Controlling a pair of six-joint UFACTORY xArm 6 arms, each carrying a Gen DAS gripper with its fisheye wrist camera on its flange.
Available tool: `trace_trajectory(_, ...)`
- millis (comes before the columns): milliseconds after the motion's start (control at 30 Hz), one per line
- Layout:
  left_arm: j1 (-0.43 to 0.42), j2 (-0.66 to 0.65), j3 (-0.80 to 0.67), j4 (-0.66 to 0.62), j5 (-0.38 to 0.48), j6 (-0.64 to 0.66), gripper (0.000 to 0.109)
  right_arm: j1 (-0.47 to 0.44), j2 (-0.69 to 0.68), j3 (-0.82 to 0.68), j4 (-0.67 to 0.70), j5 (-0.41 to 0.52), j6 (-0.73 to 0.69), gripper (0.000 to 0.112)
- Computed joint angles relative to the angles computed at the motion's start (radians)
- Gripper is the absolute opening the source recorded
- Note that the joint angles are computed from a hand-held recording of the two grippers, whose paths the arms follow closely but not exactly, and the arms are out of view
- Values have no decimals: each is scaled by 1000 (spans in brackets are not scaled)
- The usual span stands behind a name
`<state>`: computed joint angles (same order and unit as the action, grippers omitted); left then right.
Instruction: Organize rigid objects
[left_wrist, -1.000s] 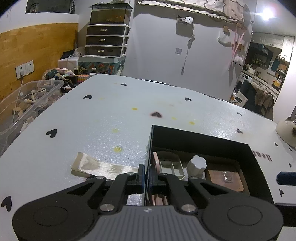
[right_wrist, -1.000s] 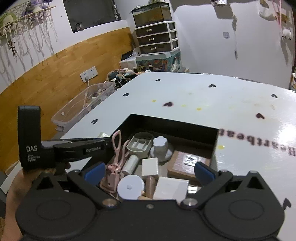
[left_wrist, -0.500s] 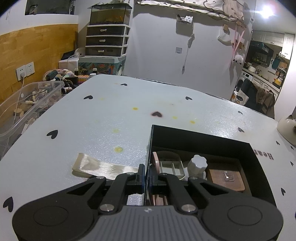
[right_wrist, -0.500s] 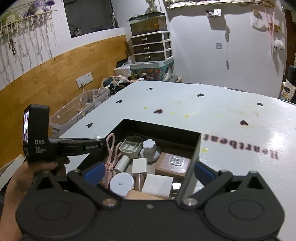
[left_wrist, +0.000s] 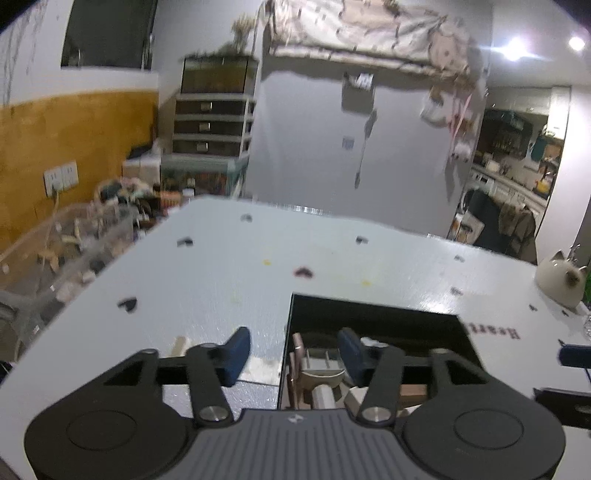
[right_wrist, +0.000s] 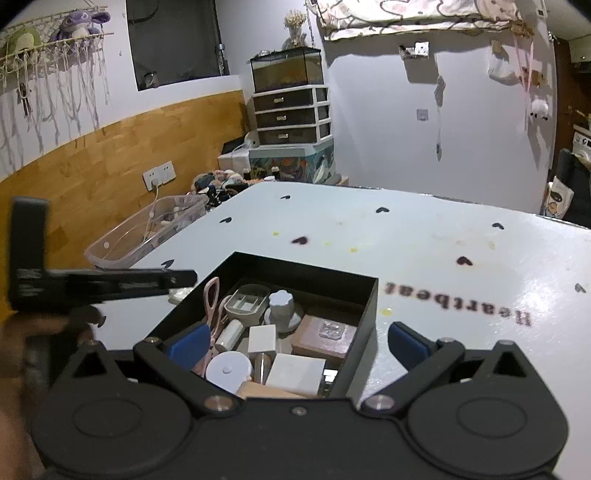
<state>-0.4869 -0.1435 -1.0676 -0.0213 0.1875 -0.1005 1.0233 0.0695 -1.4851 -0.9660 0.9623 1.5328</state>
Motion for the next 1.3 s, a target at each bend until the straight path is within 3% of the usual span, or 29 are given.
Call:
trace_trajectory(100, -6, -78, 66, 36, -24, -30, 73, 13, -11, 13, -20, 12, 22, 103)
trace_trajectory(200, -2, -169, 155, 153, -60, -137, 84, 36, -22, 28, -62, 42, 57, 103)
trace_trajectory(500, -16, -382, 365, 308, -119, -282, 101, 139, -62, 98, -155, 171, 176, 103)
trace_trajectory(833, -29, -503, 492, 446, -148, -369, 103, 261, -66, 133, -206, 331, 304, 103)
trace_trajectory(1033, -46, -533, 533, 396, -149, -319, 103, 321, -48, 114, -224, 431, 314, 103)
trace_trajectory(1300, -39, -561, 558, 411, -153, -345, 103, 361, -31, 98, -234, 494, 319, 103)
